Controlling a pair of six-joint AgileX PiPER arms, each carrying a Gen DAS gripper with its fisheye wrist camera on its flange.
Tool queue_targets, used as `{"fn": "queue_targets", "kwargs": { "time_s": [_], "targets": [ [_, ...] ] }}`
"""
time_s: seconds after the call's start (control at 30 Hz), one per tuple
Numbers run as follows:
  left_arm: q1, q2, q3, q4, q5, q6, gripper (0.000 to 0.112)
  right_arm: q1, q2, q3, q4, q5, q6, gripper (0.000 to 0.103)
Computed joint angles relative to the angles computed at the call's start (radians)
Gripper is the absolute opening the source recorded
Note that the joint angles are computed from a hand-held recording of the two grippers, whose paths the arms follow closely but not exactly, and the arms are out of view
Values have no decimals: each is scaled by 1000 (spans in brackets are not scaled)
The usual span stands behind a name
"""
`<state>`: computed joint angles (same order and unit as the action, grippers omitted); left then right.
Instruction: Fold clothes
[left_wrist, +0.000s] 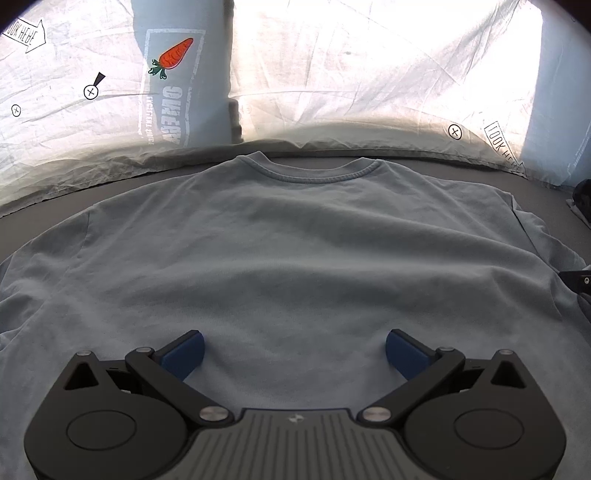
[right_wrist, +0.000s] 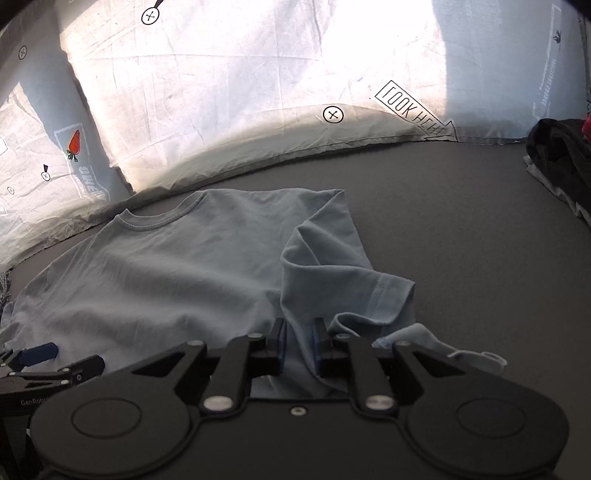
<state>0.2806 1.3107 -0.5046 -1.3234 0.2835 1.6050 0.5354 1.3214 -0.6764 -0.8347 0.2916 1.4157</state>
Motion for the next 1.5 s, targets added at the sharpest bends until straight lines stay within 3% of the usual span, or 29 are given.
{"fn": "queue_targets", "kwargs": {
  "time_s": [0.03,0.13,0.27,0.37,0.43,0.5,0.57,0.67,0.83,0.93,1.07,1.13,1.2,1.27,1.33,1.37,1.5],
  "targets": [
    [4,1,2,-19,3,22,103,-50,-24,26,21,-66,32,25],
    [4,3,10,-79,1,81,103,-107,-77,60,-54,-114,191,29],
    [0,5,8,-82,-2,82,103,-84,-84,38,-199,25,366,31],
    [3,4,13,-107,1,110,103,-111,-25,-7,-53,94,214,37],
    [3,2,14,-110,1,112,103,-166,12,-14,83,47,67,39],
    [6,3,14,-107,5,114,103,-193,25,-2,126,-8,8,47],
    [8,4,12,-103,9,113,103,-198,25,7,90,-40,24,41],
    [10,7,11,-109,11,122,103,-199,31,17,5,-79,95,16],
    [8,10,4,-76,11,89,103,-125,-34,28,-407,162,520,13],
    [10,9,2,-66,12,78,103,-103,-4,21,-480,364,528,12],
    [1,8,-4,-26,4,31,103,-128,75,6,-441,433,380,11],
    [3,9,-10,4,8,5,103,-140,117,-3,-431,469,315,19],
    [8,11,-17,33,16,-19,103,-92,109,2,-430,557,341,34],
    [10,10,-16,33,17,-18,103,-47,55,22,-404,605,389,36],
    [8,10,-14,19,13,-7,103,-6,-25,60,-387,588,429,35],
    [6,8,-12,15,9,-6,103,32,-73,86,-387,552,441,29],
    [-6,8,-22,89,0,-90,103,95,-65,105,-335,476,348,19]
  ]
}}
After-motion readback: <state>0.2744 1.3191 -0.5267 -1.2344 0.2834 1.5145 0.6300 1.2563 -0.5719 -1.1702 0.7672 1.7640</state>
